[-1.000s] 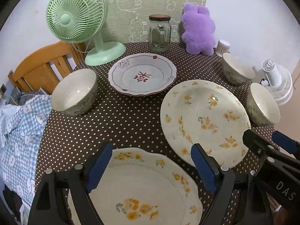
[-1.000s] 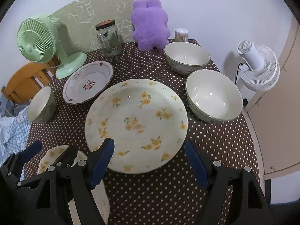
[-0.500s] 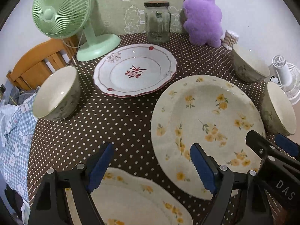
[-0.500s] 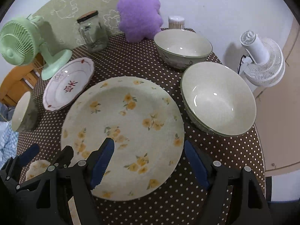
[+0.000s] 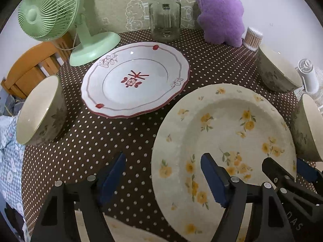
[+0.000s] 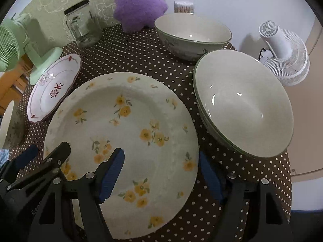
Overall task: Organize plates and bowls
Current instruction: 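Carry the held plate toward the other yellow-flower plate, then lower the held plate onto the other yellow-flower plate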
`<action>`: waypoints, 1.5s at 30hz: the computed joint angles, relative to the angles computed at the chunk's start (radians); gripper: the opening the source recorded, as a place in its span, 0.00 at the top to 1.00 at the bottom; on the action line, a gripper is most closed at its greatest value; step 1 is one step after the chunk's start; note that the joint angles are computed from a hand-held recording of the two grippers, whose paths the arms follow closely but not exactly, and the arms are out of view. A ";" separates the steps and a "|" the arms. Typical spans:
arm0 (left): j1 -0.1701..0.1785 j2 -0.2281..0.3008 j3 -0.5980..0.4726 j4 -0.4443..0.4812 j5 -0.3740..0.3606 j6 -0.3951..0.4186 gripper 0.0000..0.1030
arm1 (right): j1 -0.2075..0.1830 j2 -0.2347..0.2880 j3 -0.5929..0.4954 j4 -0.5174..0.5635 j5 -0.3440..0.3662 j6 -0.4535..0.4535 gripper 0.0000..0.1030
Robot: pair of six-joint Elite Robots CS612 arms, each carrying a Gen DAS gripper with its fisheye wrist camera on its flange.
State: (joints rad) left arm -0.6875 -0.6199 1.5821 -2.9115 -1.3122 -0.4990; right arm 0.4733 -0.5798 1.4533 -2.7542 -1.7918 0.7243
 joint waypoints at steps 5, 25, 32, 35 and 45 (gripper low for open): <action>0.006 0.015 -0.024 0.020 -0.022 0.017 0.29 | -0.006 0.012 -0.016 0.013 0.005 -0.001 0.26; 0.005 0.035 -0.074 0.044 -0.049 0.058 0.37 | -0.016 0.018 -0.035 0.059 0.013 0.045 0.37; 0.008 0.015 -0.050 0.050 -0.067 0.044 0.38 | -0.015 0.003 -0.017 0.062 0.033 0.045 0.40; 0.006 0.003 -0.032 0.042 -0.067 0.055 0.38 | -0.012 -0.005 -0.008 0.053 0.032 0.043 0.40; 0.005 -0.034 0.024 0.025 -0.071 0.048 0.38 | 0.002 -0.026 0.007 0.045 0.019 0.036 0.40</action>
State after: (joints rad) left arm -0.6827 -0.6540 1.6066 -2.8865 -1.3829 -0.4511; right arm 0.4756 -0.6056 1.4603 -2.7095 -1.7732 0.7599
